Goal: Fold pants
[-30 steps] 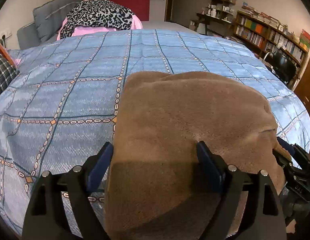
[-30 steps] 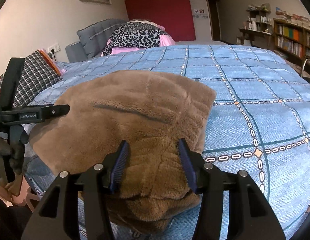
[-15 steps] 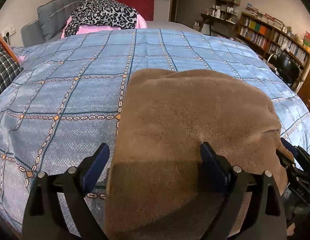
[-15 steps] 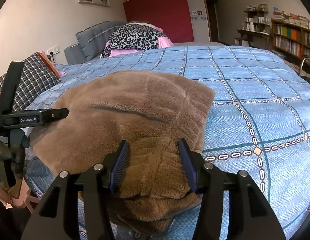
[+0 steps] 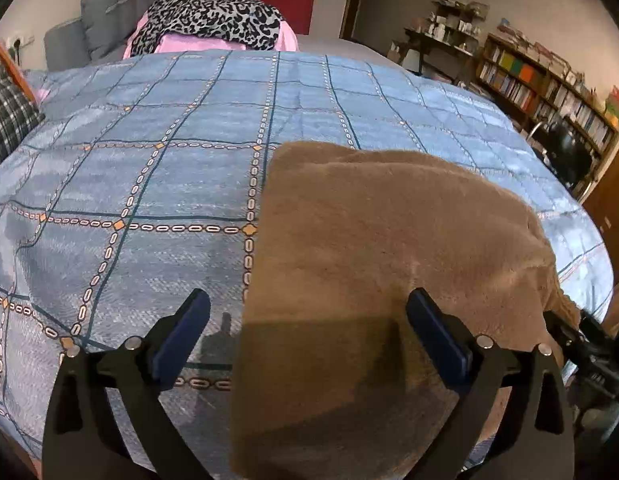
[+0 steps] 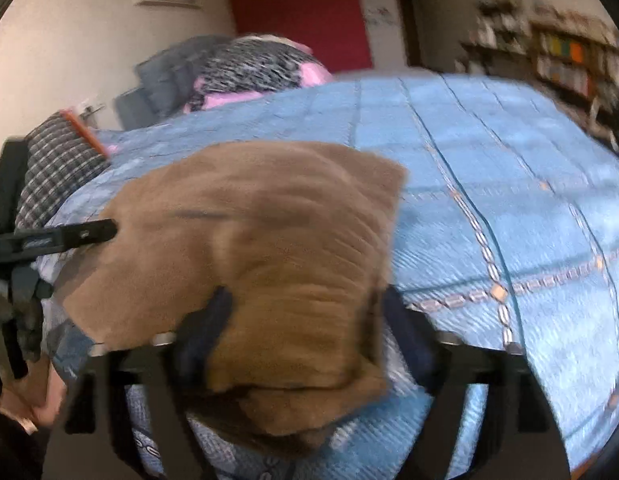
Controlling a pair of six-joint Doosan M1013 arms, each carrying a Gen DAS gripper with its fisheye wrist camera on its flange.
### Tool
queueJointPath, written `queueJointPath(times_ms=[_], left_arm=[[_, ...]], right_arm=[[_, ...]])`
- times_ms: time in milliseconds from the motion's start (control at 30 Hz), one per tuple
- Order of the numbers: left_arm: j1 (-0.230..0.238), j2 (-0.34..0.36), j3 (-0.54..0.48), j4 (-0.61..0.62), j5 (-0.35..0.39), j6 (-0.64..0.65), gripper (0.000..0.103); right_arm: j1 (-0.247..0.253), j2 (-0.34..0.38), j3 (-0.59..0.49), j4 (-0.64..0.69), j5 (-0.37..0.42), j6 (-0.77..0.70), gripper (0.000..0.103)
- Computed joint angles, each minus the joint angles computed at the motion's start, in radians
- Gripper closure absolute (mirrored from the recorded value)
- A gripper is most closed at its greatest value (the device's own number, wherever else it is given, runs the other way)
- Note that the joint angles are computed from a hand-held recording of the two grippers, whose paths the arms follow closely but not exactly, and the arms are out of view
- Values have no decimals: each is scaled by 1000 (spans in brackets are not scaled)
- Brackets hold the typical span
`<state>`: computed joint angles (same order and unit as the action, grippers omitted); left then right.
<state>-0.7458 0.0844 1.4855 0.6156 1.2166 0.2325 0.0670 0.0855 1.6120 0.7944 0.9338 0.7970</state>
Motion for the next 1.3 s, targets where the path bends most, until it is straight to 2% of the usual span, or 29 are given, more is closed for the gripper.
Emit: queueJointPath(times_ms=[67, 167, 267, 367, 433, 667, 867, 933, 1133, 1233, 1300], left_arm=[[9, -10, 6, -5, -2, -8, 3], [21, -25, 17, -12, -23, -26, 3], [49, -49, 41, -61, -101, -39, 3], [86, -67, 61, -136, -186, -30, 3], [109, -68, 63, -181, -212, 6, 3], [167, -51, 76, -346, -283, 109, 3], [223, -67, 140, -526, -441, 159, 3], [233, -68, 152, -569, -470, 181, 3], [268, -61, 170, -718, -533, 310, 3], [288, -56, 181, -834, -571, 439, 3], [302, -43, 179, -972, -589, 591, 3]], right_arm=[[-19, 15, -20, 28, 63, 47, 21], [-26, 18, -29, 36, 78, 52, 21], [-33, 26, -46, 56, 100, 69, 20], [-50, 51, -75, 110, 161, 120, 20], [-57, 73, -99, 136, 193, 167, 20], [-42, 121, -149, 102, 218, 242, 20], [-29, 146, -158, 82, 247, 279, 18], [-34, 157, -161, 97, 270, 296, 16], [-32, 189, -184, 112, 323, 320, 11], [-29, 199, -193, 116, 342, 321, 11], [-26, 205, -200, 116, 360, 311, 11]])
